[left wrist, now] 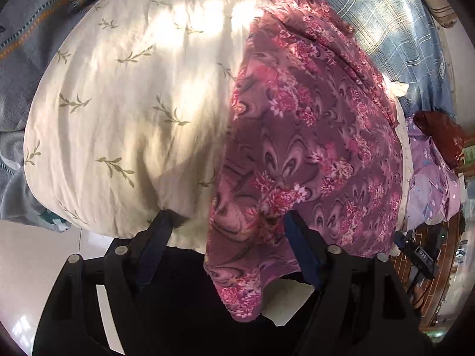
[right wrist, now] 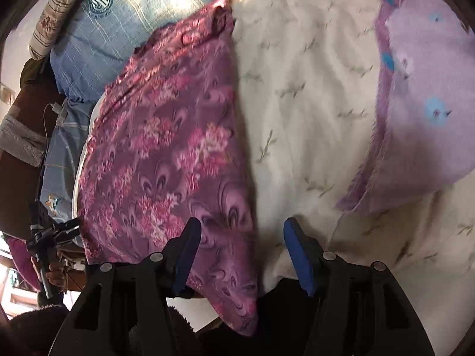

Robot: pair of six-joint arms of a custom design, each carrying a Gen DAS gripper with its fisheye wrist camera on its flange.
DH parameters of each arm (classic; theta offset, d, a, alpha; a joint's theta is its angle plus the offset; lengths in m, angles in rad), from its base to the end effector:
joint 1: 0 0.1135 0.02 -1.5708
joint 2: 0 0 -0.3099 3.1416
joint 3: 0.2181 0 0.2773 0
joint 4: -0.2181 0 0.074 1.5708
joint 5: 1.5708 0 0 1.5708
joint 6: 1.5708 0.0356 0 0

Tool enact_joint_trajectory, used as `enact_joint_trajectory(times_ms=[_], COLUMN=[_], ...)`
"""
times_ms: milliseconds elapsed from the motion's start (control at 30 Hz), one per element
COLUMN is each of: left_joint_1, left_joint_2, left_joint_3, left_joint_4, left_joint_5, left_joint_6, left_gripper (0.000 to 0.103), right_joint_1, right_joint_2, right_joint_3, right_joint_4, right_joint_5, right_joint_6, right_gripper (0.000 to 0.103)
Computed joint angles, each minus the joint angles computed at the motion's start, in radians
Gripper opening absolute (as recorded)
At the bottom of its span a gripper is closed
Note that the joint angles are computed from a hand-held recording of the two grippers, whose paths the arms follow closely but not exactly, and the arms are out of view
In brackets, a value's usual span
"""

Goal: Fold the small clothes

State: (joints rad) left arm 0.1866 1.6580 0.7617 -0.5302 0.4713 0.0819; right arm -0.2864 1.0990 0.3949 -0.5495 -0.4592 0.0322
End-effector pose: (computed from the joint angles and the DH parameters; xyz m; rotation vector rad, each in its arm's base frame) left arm 0.2763 0.0357 0.1436 -0.1003 2.8645 -0.6542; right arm 0.1554 -0.0293 0.1594 0.3306 2.6973 0.5745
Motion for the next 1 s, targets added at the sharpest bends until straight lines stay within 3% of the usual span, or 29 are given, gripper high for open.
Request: enact_joint_trajectory(times_ms=[300,367,400,433,467,533,567,600,800,1000], left_joint_1=[-0.034,-0.044,-0.054,-0.067,-0.069,-0.047,-0.01,0.035,0.061,0.005], left_joint_2=[0.046,0.059,0.052,0.043,0.032,0.017,0.022,0.036,-0.091,-0.126], left_joint_3=[-0.007,-0.017,-0.029,-0.041,-0.052,-0.066,-0.067,-0.062,-0.079,0.037], left_joint_4=[-0.061,-0.06,-0.044,-0.027,-0.016,-0.012,-0.028,-0.06,-0.094,-0.086], left_joint_5=[0.051,0.077,0.06,0.037,0.011,-0.013,0.023,0.1,0.276,0.387], left_joint_6=[0.028,0.032,0.023,0.008,-0.001,0.001,0.013,0.042,0.038,-0.079], left_gripper=[0.083,0.082,0.074,0.063,0.055,0.026,0.019,0.004,0.004,0.004], right_joint_1=[0.032,0.041,0.039,0.038,0.026,-0.017,-0.022,-0.036,-0.177,-0.178], right_joint_2=[0.075,0.078,0.074,0.068,0.077,0.079,0.073,0.069,0.104,0.089], right_joint_3=[-0.043,-0.053,-0.056,-0.059,-0.06,-0.064,-0.067,-0.067,-0.032,0.018], right_joint_4=[0.007,0.024,0.026,0.028,0.025,0.012,0.005,-0.009,-0.107,-0.059], right_joint_5=[-0.119,-0.117,-0.119,-0.119,-0.136,-0.176,-0.181,-0.2,-0.399,-0.574], right_joint_6=[-0.063,-0.055,-0.06,-0.06,-0.075,-0.111,-0.12,-0.131,-0.186,-0.043], right_gripper=[0.061,0.057,0.047,0.025,0.018,0.011,0.009,0.007,0.006,0.005])
